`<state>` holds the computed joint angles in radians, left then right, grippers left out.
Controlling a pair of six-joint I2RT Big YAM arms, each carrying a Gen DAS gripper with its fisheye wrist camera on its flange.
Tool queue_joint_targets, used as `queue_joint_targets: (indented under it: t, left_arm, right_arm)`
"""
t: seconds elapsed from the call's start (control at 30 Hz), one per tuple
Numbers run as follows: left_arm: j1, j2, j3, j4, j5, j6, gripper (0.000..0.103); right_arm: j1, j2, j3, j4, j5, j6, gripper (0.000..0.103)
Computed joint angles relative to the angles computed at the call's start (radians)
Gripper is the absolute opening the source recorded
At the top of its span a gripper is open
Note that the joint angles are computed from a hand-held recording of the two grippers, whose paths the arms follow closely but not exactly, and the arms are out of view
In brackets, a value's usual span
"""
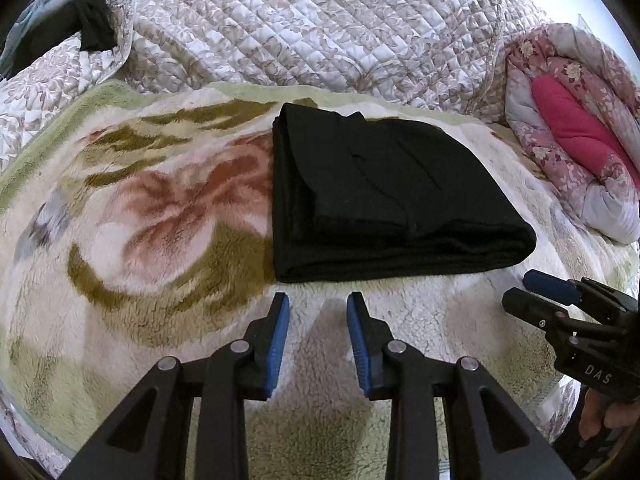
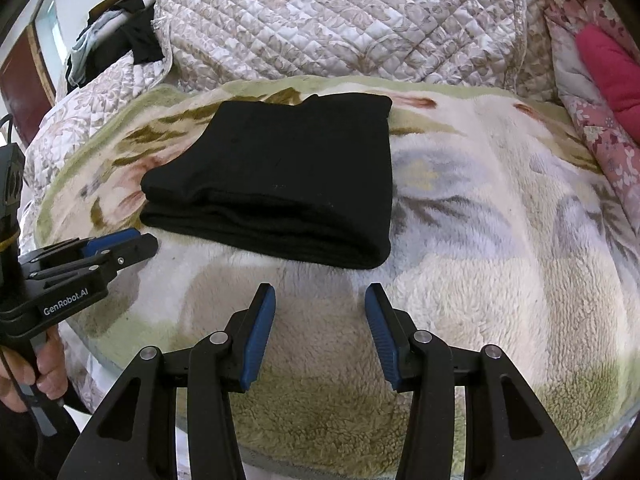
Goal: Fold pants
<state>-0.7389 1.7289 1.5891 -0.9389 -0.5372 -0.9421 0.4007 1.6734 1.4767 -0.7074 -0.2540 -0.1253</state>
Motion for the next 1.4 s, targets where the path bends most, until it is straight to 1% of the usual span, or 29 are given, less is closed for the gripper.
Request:
queue_joint_targets:
  t: [0.2,0.37,0.47,0.63,0.77,1.1,1.23,1.4]
  left_arm:
    - [-0.001,-0.001,-0.002,0.001,0.002,0.000,0.037]
    - [-0.001,0.001,-0.001,-0.001,0.001,-0.001,0.038]
    - [-0.002,0.000,-0.001,0.000,0.000,0.000,0.038]
    - [-0.002,0.000,-0.002,0.000,0.000,0.001,0.039]
    - [-0.004,0.001,-0.003,0.006,0.003,0.003,0.045]
    - [-0.008,0.008,0.004,-0.003,-0.006,0.009,0.046]
    - [-0.007,0.008,0.004,0.000,-0.002,0.016,0.049]
    - [-0.009,0.011,0.008,-0.004,-0.003,0.015,0.051]
  right_arm:
    - [0.003,-0.002,-0.008,0.006,0.005,-0.002,0.048]
    - [0.004,-0.002,-0.009,0.007,0.008,-0.005,0.049]
    - [0.007,-0.004,-0.014,0.011,0.008,-0.009,0.052]
    - [0.010,-0.007,-0.020,0.015,0.009,-0.006,0.052]
    - [0.009,-0.006,-0.017,0.014,0.009,-0.008,0.052]
    - [0.009,-0.004,-0.016,0.013,0.008,-0.008,0.052]
    - [0.009,-0.005,-0.016,0.013,0.008,-0.009,0.053]
    - [0.010,-0.005,-0.017,0.015,0.009,-0.007,0.054]
